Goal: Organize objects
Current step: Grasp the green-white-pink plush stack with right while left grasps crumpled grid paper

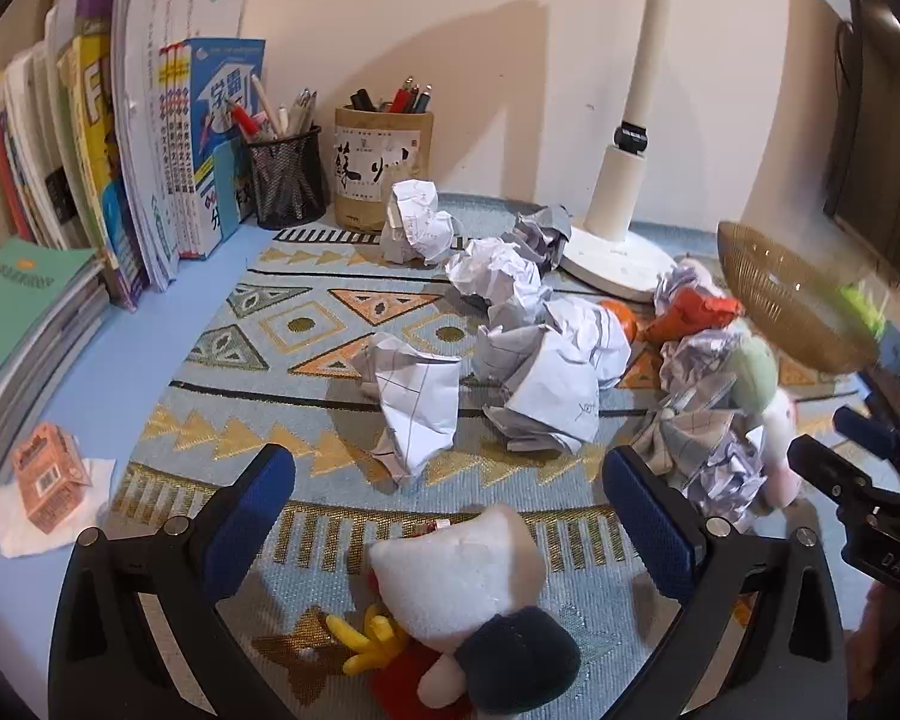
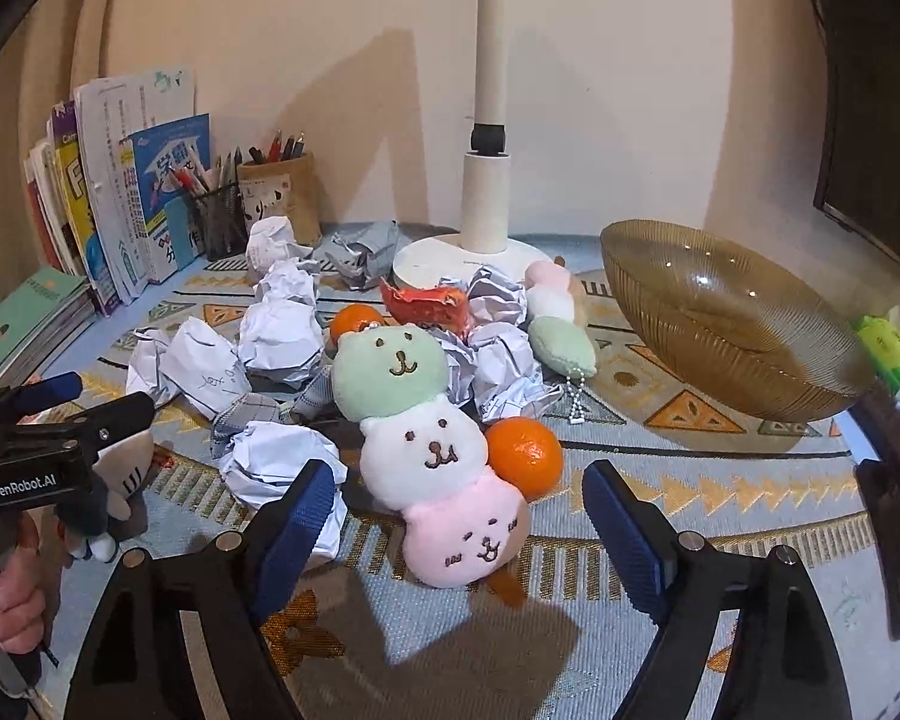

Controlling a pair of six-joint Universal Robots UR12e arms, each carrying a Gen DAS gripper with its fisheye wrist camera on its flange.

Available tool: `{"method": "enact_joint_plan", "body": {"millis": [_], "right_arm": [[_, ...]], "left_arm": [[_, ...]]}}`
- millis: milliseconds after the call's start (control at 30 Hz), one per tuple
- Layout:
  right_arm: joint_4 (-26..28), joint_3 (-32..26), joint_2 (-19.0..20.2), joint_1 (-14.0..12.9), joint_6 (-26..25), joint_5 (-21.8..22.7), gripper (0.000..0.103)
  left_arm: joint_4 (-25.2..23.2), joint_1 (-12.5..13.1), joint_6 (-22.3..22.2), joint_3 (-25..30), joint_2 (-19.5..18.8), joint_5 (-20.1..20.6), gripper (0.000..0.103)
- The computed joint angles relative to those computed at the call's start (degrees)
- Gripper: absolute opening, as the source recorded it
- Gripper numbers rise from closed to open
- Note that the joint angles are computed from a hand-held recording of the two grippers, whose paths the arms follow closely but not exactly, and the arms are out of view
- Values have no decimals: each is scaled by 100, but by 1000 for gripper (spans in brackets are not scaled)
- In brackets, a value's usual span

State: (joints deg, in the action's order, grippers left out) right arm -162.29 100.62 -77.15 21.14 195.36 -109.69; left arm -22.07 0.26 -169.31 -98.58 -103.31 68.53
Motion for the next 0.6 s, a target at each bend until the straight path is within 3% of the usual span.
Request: {"method": "enact_joint_plan", "body": {"millis": [267,600], "right_arm": [[80,25,-42,-71,242,120,80],[153,-68,43,35,38,-150,80]], "left_arm": [[-136,-99,-127,81,-51,495,102],[-145,-70,-133,70,-47,392,102]]}}
